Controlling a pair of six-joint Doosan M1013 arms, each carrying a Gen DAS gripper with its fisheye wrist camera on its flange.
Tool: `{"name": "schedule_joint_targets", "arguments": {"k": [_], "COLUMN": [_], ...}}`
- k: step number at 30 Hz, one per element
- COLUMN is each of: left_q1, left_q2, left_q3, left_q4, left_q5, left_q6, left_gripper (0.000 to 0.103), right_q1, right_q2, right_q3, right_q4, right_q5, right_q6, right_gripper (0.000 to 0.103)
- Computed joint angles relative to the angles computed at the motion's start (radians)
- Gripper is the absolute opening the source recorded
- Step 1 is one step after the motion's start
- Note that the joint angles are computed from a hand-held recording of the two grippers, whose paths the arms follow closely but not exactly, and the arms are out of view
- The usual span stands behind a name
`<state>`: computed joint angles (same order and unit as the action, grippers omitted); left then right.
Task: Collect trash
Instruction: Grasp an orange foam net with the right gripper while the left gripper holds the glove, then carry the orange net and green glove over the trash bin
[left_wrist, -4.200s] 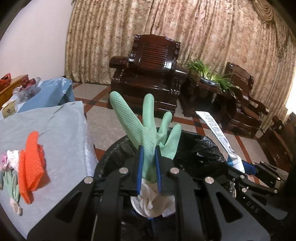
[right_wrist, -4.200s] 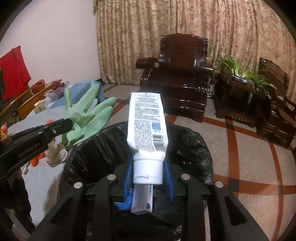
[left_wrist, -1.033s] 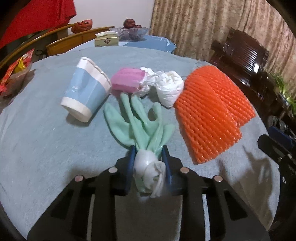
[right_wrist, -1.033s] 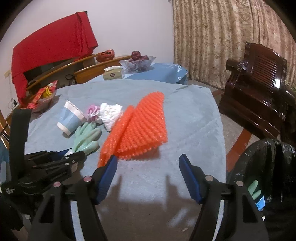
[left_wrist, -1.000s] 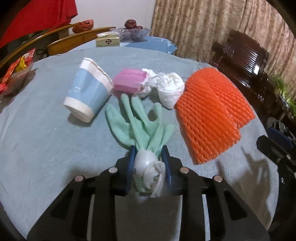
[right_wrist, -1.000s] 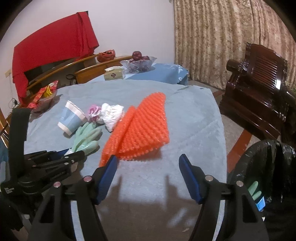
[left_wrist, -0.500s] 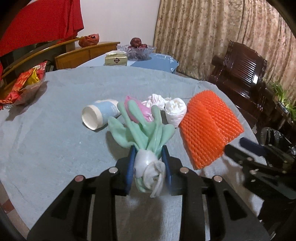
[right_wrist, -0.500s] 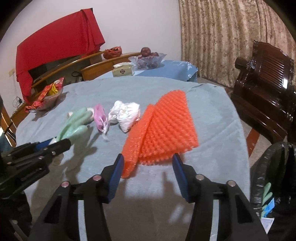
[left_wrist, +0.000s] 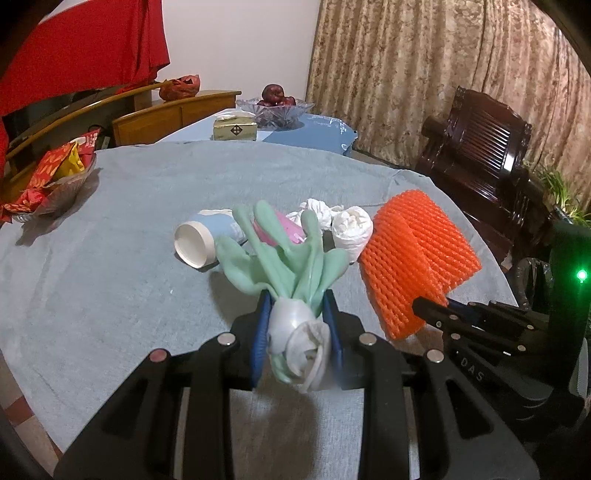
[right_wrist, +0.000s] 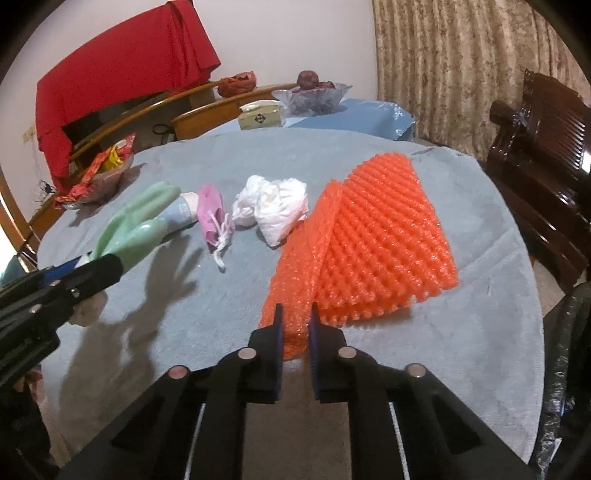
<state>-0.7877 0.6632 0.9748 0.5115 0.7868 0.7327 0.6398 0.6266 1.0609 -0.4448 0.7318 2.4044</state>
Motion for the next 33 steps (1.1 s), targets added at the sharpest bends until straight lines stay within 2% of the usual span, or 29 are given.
{"name": "schedule_joint_targets", "arguments": {"k": [17,33], "left_q1": [-0.018,-0.058], "left_q2": [-0.01,0.008], "left_q3": [-0.029,-0.11], "left_q4": [0.012,-0.004], "left_q5": [0.002,-0.009], "left_q6": [0.013,0.074], "left_gripper": [0.027,0.027], "right_q1": [0.017,0.024], "right_q2": [-0.095,-0.201], "right_q3": [0.085,0.187], "right_q4": [-0.073,-0.248], "right_q5": [-0.087,-0.063], "right_q6": [0.037,0.22], "right_gripper": [0.011,0.011]}}
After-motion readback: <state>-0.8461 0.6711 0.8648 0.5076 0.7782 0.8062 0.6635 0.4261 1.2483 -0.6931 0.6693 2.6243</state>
